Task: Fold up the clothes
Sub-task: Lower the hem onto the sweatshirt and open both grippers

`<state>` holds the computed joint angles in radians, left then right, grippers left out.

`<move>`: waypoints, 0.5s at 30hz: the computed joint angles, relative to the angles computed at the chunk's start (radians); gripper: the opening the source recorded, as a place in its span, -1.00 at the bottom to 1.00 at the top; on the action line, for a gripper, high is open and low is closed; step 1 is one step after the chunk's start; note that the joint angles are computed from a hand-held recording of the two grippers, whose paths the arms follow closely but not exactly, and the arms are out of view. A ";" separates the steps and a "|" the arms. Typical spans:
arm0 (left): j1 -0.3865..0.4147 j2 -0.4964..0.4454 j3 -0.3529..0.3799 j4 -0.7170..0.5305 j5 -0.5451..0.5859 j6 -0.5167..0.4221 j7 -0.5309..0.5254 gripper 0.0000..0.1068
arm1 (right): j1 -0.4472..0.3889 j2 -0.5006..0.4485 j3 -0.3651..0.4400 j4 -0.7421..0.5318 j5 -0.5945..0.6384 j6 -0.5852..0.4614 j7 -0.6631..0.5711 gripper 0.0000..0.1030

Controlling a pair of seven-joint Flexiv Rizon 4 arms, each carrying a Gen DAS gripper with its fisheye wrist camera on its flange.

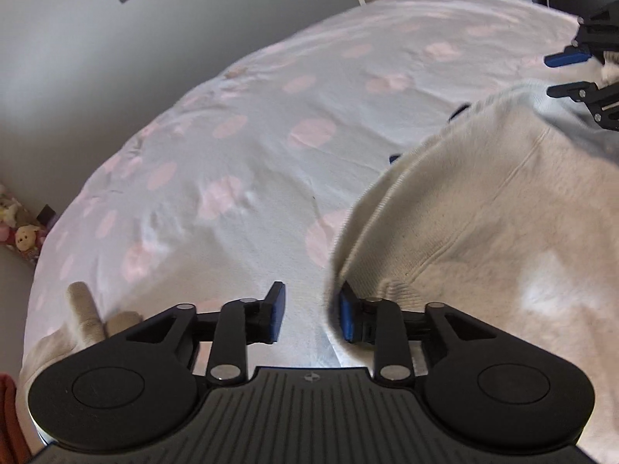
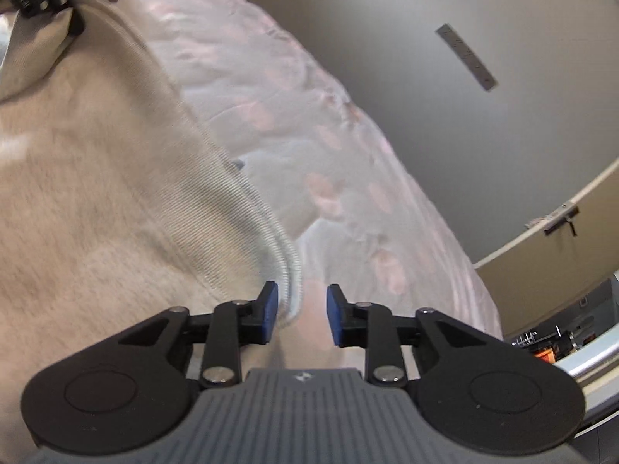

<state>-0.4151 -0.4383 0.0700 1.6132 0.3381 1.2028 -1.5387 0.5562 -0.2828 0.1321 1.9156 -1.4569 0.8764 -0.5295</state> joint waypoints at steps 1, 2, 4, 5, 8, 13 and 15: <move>-0.001 0.023 0.001 0.023 -0.006 0.018 -0.018 -0.23 | 0.001 0.010 0.002 -0.003 0.008 -0.006 0.017 -0.39; -0.005 0.048 0.003 0.050 -0.007 0.030 -0.038 -0.20 | 0.003 0.033 0.010 0.011 0.016 -0.014 0.043 -0.38; -0.014 0.101 0.004 0.104 -0.004 0.049 -0.082 -0.19 | 0.005 0.085 0.032 0.046 0.032 -0.033 0.102 -0.38; -0.017 0.127 0.003 0.130 -0.001 0.056 -0.105 -0.18 | 0.005 0.111 0.045 0.066 0.039 -0.042 0.135 -0.37; -0.050 0.203 0.022 0.188 0.078 0.050 -0.231 -0.16 | 0.008 0.186 0.092 0.133 0.066 -0.067 0.249 -0.34; -0.051 0.329 0.015 0.316 0.139 0.034 -0.460 -0.16 | 0.033 0.296 0.184 0.252 0.124 -0.123 0.443 -0.30; -0.046 0.377 0.006 0.365 0.178 0.031 -0.564 -0.16 | 0.051 0.324 0.219 0.289 0.157 -0.160 0.515 -0.30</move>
